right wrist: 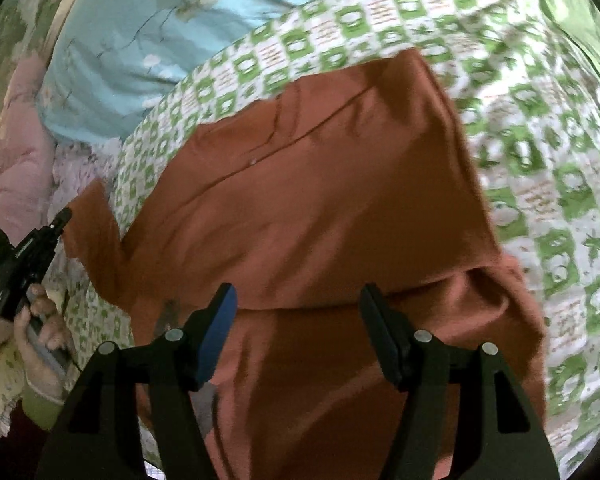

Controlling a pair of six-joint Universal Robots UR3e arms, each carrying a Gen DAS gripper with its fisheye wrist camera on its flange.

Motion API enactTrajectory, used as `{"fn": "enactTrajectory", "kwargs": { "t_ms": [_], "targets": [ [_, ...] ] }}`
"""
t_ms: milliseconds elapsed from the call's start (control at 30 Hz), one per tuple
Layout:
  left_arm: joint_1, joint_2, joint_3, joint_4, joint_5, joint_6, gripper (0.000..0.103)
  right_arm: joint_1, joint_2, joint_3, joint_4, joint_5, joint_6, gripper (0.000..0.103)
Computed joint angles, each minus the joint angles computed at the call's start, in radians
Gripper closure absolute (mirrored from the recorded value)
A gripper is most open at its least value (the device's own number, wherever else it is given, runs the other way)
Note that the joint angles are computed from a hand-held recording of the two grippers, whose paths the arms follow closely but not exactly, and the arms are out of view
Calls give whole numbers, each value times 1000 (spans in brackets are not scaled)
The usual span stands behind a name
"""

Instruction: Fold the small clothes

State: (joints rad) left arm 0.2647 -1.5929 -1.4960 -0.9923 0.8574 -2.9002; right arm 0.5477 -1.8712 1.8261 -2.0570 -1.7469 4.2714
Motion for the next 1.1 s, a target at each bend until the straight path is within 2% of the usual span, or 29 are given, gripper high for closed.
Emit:
{"fn": "enactTrajectory", "kwargs": {
  "t_ms": [133,367,433,467,500,533,600,667,867,967,1100],
  "targets": [
    [-240,-91,19,73,80,-63,100,-27,-116,70,42,-11,20,38],
    [-518,-282,107,177,233,-139,99,-73,-309,173,135,-20,54,38],
    [-583,-355,164,168,287,-143,97,-97,-363,198,162,-13,51,38],
    [-610,-400,203,140,313,-139,91,-111,-381,206,171,-8,46,38],
    [-626,-429,226,112,322,-130,81,-128,-402,214,182,0,38,38],
    [-628,-440,228,93,321,-117,76,-142,-417,220,190,7,30,38],
    [-626,-435,207,62,317,-102,54,-164,-431,221,200,17,12,38],
    [-609,-372,124,73,303,-79,40,-172,-427,216,196,20,-7,38],
    [-454,-68,-165,32,291,56,36,-142,-273,174,68,23,-95,38],
    [-344,63,-272,11,351,108,32,-100,-122,131,-40,29,-150,38],
    [-173,186,-365,15,406,162,29,-18,138,-21,-116,3,-300,38]
  ]
}}
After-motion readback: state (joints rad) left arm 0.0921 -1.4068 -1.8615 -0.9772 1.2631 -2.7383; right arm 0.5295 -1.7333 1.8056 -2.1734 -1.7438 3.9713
